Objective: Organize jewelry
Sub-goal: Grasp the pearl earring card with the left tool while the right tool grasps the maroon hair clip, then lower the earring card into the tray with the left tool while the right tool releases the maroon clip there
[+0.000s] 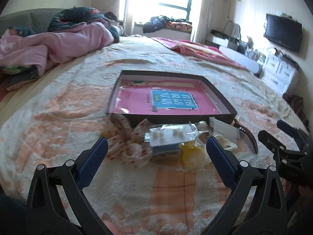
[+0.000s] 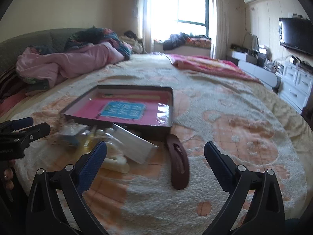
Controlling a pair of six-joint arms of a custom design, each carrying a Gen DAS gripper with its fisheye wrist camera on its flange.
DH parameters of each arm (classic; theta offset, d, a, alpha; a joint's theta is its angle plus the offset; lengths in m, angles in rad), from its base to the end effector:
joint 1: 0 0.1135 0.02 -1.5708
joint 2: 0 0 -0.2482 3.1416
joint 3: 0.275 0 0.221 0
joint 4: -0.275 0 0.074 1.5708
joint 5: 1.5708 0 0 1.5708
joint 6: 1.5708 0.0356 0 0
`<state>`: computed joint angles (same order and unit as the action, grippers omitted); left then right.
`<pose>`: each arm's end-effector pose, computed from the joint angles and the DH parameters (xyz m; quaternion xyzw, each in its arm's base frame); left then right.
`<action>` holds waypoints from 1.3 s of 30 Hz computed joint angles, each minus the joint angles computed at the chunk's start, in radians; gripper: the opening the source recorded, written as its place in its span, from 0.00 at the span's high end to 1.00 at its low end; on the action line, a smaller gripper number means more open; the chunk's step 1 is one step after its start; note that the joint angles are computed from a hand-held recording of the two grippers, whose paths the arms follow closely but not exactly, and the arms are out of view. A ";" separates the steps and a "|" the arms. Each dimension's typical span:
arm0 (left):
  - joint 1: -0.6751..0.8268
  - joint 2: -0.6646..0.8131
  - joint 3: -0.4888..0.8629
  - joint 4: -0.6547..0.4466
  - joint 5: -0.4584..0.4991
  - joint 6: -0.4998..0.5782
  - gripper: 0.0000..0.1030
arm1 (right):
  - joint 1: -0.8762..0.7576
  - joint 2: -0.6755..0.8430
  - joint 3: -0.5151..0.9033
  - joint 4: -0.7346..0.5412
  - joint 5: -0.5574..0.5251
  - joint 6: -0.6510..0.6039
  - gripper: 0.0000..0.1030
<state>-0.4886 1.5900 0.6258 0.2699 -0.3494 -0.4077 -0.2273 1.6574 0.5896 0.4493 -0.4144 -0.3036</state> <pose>0.2511 -0.1197 0.1524 -0.0376 0.8940 -0.0392 0.4448 0.2794 -0.0499 0.1415 -0.1274 0.8655 0.0588 0.4808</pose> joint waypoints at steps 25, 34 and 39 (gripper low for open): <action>0.109 0.263 0.271 -0.146 0.240 -0.027 0.36 | -0.015 0.365 0.395 -0.297 0.084 -0.022 0.44; 0.102 0.239 0.245 -0.126 0.244 -0.021 0.45 | -0.043 0.361 0.388 -0.297 0.050 -0.022 0.77; 0.092 0.191 0.218 -0.117 0.254 -0.021 0.45 | -0.065 0.305 0.327 -0.241 0.025 -0.024 0.77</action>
